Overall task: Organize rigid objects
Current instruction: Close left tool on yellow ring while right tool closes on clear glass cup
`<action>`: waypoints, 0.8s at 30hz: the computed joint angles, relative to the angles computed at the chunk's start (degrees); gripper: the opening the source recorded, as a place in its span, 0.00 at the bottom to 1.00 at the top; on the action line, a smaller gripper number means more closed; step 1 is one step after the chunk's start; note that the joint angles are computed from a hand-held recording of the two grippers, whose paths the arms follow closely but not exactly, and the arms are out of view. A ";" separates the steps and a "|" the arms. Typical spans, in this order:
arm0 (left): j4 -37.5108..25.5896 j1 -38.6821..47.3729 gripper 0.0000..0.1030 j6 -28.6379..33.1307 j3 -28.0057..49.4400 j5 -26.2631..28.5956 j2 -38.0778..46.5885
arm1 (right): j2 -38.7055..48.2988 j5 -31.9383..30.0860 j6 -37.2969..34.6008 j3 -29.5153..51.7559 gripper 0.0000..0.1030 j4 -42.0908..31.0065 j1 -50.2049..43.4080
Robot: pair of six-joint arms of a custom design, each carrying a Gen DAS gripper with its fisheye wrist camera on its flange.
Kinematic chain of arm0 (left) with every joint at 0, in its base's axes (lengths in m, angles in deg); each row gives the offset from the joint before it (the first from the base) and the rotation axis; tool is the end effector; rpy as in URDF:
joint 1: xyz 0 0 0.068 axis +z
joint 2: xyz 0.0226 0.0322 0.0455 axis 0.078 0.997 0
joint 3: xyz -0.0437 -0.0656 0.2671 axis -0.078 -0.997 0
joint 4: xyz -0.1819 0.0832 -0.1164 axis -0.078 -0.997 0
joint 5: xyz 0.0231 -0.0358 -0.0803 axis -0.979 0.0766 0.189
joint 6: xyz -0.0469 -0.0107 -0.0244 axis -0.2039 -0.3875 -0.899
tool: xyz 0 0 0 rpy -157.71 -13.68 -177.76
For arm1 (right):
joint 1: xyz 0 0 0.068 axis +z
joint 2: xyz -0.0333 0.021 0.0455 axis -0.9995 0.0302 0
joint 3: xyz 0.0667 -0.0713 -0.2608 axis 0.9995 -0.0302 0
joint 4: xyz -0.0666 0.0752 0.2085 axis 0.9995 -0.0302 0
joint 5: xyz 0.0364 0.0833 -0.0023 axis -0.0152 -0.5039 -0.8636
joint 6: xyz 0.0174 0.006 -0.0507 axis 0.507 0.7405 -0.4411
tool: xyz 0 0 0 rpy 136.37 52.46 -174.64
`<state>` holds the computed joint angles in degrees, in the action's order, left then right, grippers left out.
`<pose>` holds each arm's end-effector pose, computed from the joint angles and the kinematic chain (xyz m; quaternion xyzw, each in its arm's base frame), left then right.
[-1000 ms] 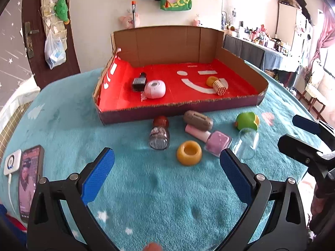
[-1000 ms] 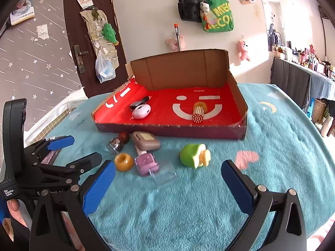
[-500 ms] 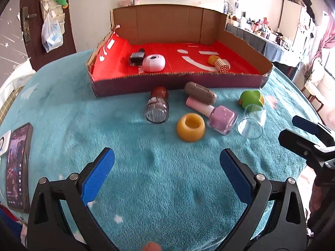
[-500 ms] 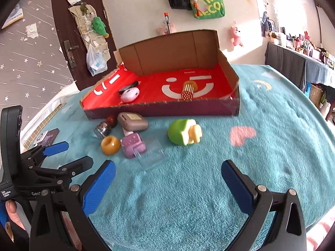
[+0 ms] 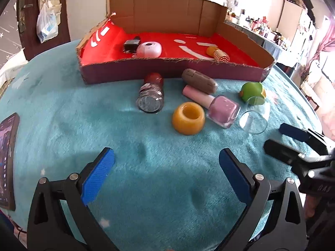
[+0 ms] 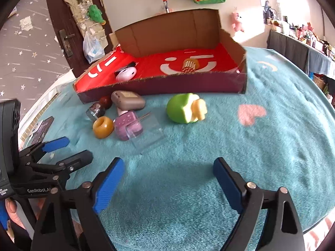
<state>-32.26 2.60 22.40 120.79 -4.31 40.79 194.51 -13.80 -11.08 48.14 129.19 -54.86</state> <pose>0.3114 -0.0221 0.0496 0.1921 0.9168 -0.1225 0.3281 0.2390 0.1466 0.0547 0.0417 0.9240 0.0929 0.3686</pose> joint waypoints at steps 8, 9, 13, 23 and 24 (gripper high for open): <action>-0.62 -1.85 0.74 -0.15 2.93 -1.00 1.19 | 0.95 -1.58 -3.01 2.76 0.73 -1.47 -1.22; -0.33 -1.94 0.70 -0.12 3.11 -1.45 1.40 | 1.05 -2.13 -3.23 3.11 0.71 -1.66 -1.60; -0.57 -1.87 0.66 0.30 4.02 -1.31 1.67 | 1.28 -4.26 -4.22 4.44 0.63 -2.34 -2.78; -1.27 -3.52 0.50 0.85 6.00 -1.07 2.45 | 2.05 -11.42 -4.36 7.22 0.55 -2.54 -6.23; -1.14 -3.84 0.50 0.99 6.13 -1.24 2.57 | 2.14 -11.79 -4.26 7.27 0.55 -2.43 -6.41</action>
<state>-33.41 -1.24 23.39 126.92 -5.55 43.36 196.65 -25.59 -15.33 55.42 126.76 -61.28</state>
